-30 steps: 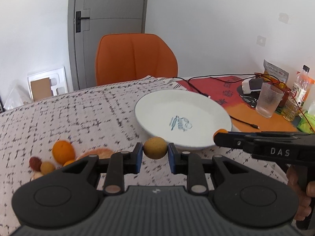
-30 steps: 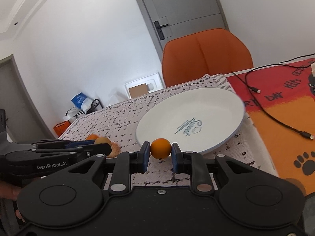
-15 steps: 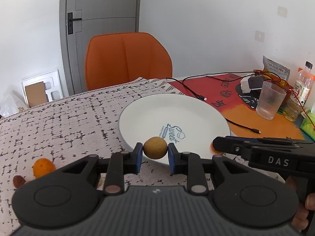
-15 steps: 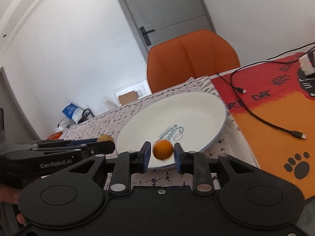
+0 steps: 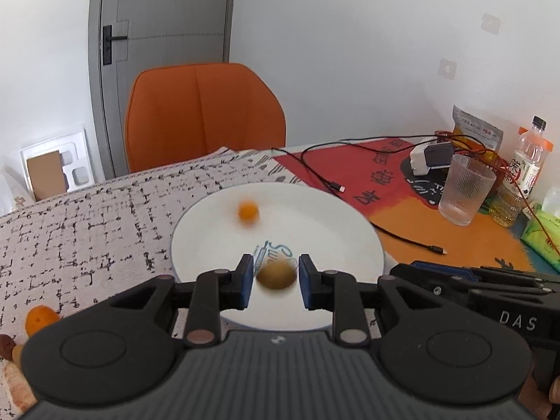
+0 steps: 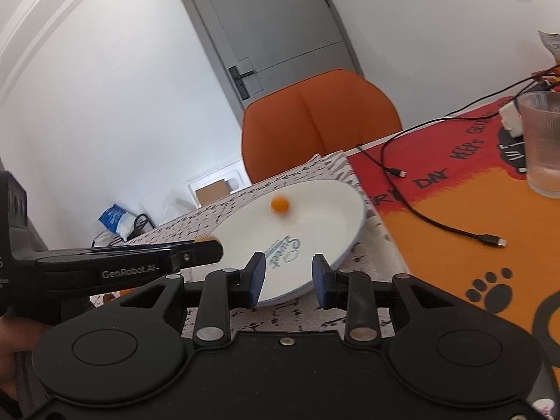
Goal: Organize fruits
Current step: 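Carry both fruits over the white bowl and open both tools to drop them, then move both open tools back toward the fruit pile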
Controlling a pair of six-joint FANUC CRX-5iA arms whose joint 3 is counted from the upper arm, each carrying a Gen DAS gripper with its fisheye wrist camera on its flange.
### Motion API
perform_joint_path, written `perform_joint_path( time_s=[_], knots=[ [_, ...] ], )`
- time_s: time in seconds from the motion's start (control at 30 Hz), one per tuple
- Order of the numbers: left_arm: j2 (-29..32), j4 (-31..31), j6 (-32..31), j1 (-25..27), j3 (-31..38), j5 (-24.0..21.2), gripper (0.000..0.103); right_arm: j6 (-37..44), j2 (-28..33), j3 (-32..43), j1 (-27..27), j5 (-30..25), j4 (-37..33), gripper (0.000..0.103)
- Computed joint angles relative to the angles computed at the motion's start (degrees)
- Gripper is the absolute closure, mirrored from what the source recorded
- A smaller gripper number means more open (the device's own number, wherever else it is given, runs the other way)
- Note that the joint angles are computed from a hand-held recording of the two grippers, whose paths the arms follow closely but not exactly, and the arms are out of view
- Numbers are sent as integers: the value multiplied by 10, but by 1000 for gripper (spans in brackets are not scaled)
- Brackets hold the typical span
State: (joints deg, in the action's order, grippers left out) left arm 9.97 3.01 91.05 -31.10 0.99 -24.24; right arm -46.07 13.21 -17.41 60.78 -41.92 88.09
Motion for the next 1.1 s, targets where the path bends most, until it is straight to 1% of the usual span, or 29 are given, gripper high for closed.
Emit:
perform_joint_path(
  time_s=[0.07,0.2,0.3,0.37,0.4,0.43,0.47,0.53,0.6,0.67,0.7,0.73,0.77,0.8,0.87,1.0,1.1],
  knots=[
    [0,-16,14,-2,6,-8,74,-3,-2,-3,2,-4,-3,70],
    [-8,-15,28,4,2,-24,72,2,-3,-4,6,-6,-7,67],
    [-18,-31,44,6,-2,-34,65,7,-1,-1,7,-9,-5,64],
    [-26,-39,53,8,-8,-36,61,8,2,4,10,-15,-8,58],
    [-31,-44,58,10,-11,-38,56,6,4,5,11,-16,-6,56],
    [-35,-49,64,11,-14,-39,52,8,6,9,14,-20,-7,51],
    [-41,-55,70,13,-18,-39,50,12,9,13,16,-25,-11,45],
    [-52,-63,81,17,-27,-38,44,20,15,21,21,-38,-14,40],
    [-64,-58,81,24,-41,-31,40,25,19,27,25,-46,-15,32],
    [-75,-71,94,28,-46,-35,34,20,22,31,26,-51,-9,20],
    [-80,-81,102,29,-48,-36,28,17,24,32,27,-55,-6,17],
    [-87,-95,115,29,-49,-37,24,19,27,37,29,-60,-7,9],
    [-92,-110,129,29,-49,-41,23,20,29,40,32,-66,-6,2],
    [-97,-121,139,30,-49,-44,20,18,32,42,32,-72,-1,0],
    [-108,-129,146,35,-55,-47,18,21,37,50,37,-84,7,0],
    [-133,-158,179,42,-67,-53,14,67,55,82,49,-99,-27,0],
    [-151,-165,189,50,-82,-48,12,88,66,103,55,-101,-49,0]
  ],
)
